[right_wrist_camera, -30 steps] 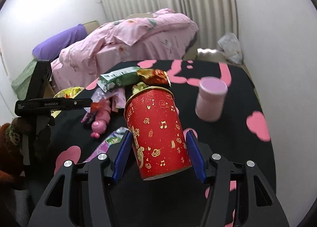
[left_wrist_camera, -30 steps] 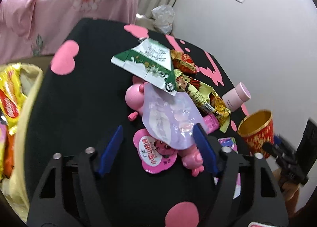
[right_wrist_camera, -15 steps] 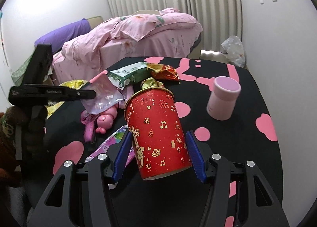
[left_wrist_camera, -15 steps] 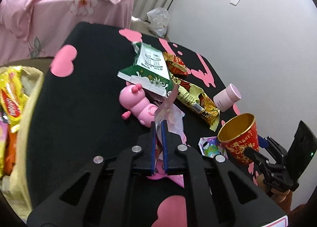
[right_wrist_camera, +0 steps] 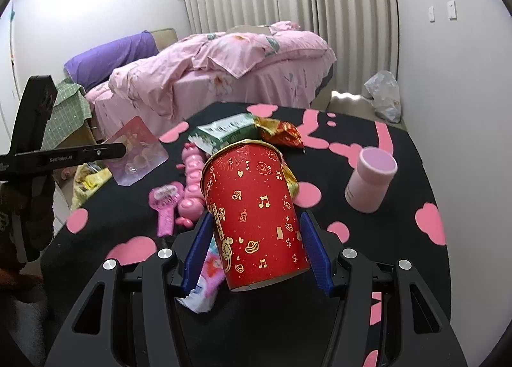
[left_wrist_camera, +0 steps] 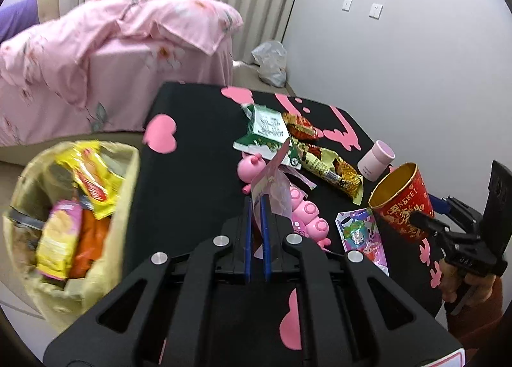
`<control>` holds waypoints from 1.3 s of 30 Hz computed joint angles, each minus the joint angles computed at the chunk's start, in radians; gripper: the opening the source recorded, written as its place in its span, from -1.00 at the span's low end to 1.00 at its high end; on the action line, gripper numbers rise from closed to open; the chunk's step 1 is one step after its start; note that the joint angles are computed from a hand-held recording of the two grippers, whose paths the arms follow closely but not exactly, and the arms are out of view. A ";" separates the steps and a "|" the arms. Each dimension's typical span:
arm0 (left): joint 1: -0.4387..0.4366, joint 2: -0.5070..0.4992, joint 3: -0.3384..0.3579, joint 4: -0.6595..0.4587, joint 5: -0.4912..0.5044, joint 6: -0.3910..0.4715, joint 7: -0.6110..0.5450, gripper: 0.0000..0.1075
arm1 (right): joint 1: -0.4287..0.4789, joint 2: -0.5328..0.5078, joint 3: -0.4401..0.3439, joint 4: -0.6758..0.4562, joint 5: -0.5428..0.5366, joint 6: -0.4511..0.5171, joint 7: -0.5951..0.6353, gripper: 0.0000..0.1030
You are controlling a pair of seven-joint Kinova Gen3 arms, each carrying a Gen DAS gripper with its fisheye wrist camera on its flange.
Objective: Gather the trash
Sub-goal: 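Carry the red cup and pink wrapper over the trash bag with both grippers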
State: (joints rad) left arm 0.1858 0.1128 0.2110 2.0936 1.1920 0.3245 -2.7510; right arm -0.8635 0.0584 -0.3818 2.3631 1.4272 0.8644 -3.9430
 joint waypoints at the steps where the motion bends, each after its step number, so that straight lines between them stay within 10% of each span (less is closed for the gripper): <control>1: -0.007 -0.020 -0.001 0.013 0.017 -0.003 -0.022 -0.90 | -0.002 -0.001 -0.001 -0.006 -0.002 0.003 0.008 0.04; 19: -0.108 -0.177 -0.203 0.144 0.144 -0.014 -0.157 -0.90 | 0.060 0.094 0.083 -0.367 -0.035 -0.191 0.563 0.04; 31: -0.262 -0.042 -0.240 0.136 0.281 0.038 -0.309 -0.90 | 0.495 0.481 -0.444 -0.799 -0.077 -0.152 1.051 0.04; 39: -0.282 0.127 -0.189 0.027 0.098 0.022 -0.115 -0.90 | 0.594 0.795 -0.783 -1.090 -0.034 0.092 1.376 0.04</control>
